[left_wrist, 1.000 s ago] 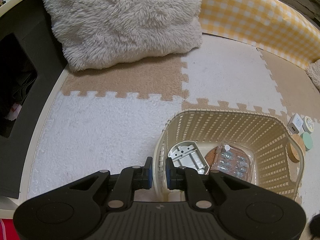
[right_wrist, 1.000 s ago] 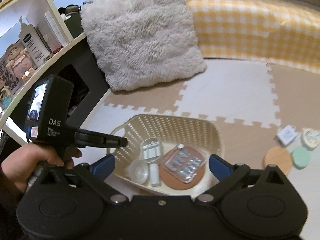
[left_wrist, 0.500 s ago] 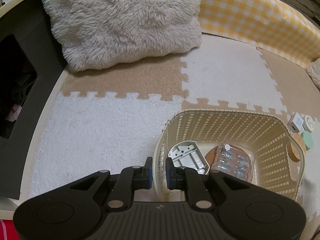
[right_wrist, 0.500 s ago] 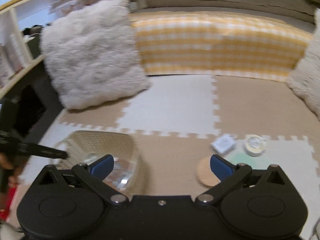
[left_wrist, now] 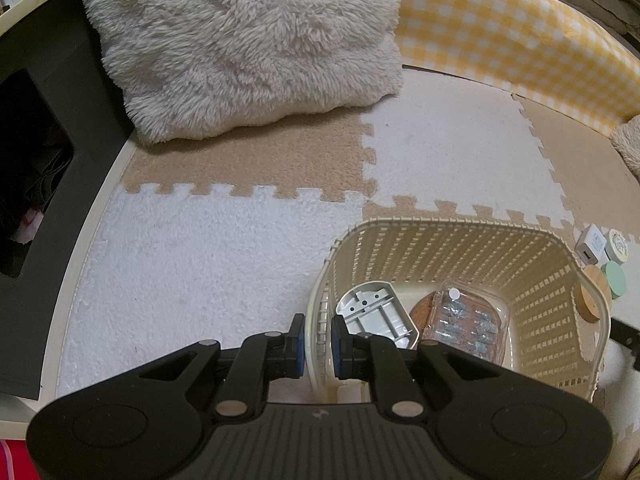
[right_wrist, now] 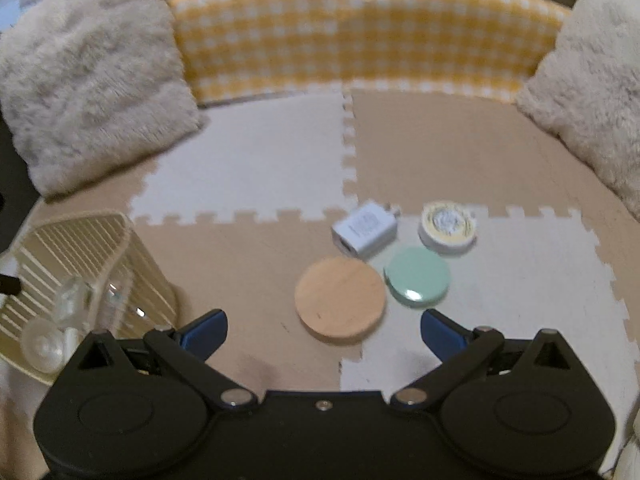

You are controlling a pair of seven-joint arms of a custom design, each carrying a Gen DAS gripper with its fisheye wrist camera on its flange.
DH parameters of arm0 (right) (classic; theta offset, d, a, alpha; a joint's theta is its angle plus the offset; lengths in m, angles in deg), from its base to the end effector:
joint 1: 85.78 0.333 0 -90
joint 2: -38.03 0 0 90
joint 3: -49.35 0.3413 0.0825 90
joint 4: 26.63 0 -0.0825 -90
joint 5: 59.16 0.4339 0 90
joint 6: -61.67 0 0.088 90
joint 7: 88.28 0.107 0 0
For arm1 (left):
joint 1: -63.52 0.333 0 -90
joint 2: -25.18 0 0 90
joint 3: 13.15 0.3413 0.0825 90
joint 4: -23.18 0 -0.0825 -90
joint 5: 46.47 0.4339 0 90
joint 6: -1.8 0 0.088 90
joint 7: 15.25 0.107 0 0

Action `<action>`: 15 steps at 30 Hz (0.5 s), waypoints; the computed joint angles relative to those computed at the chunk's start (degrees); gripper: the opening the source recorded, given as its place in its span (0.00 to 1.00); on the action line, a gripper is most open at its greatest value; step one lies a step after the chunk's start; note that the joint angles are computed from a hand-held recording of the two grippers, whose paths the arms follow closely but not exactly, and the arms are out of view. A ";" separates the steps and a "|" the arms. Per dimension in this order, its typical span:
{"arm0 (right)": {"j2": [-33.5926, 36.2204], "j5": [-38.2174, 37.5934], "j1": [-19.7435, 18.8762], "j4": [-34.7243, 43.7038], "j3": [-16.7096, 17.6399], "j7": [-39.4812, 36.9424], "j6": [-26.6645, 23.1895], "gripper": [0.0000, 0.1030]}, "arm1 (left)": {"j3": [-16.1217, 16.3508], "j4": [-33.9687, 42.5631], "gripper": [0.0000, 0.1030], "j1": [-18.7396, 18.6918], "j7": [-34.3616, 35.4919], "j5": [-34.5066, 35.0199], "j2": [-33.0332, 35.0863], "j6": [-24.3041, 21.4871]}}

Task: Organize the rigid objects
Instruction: 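Move the right gripper to the round wooden coaster and grasp it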

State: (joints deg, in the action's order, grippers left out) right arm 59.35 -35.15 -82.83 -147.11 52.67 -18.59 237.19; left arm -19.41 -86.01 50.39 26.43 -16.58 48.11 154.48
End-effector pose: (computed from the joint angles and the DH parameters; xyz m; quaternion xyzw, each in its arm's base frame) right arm 0.6609 0.0385 0.2863 -0.6909 0.6602 -0.1700 0.2406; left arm 0.6607 -0.2423 0.3154 -0.7223 0.6540 -0.1471 0.1697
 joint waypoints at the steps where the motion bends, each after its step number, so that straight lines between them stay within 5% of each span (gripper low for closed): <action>1: 0.41 -0.56 0.85 0.61 -1.13 1.06 -1.61 1.00 | 0.01 -0.08 0.13 0.00 -0.06 -0.02 -0.06 0.04; 6: 2.52 0.95 -0.61 3.53 -0.26 1.54 -7.58 1.00 | 0.04 -0.07 0.13 -0.02 -0.05 0.04 -0.04 0.03; 15: 7.11 -0.21 2.20 6.85 -2.74 7.39 -2.64 0.83 | 0.06 0.03 0.13 -0.09 -0.14 0.09 0.04 0.03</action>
State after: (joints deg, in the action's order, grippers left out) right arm 66.46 -35.35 -80.63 -140.26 49.94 -11.20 234.55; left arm -19.34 -85.98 50.30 26.29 -16.49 48.15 154.51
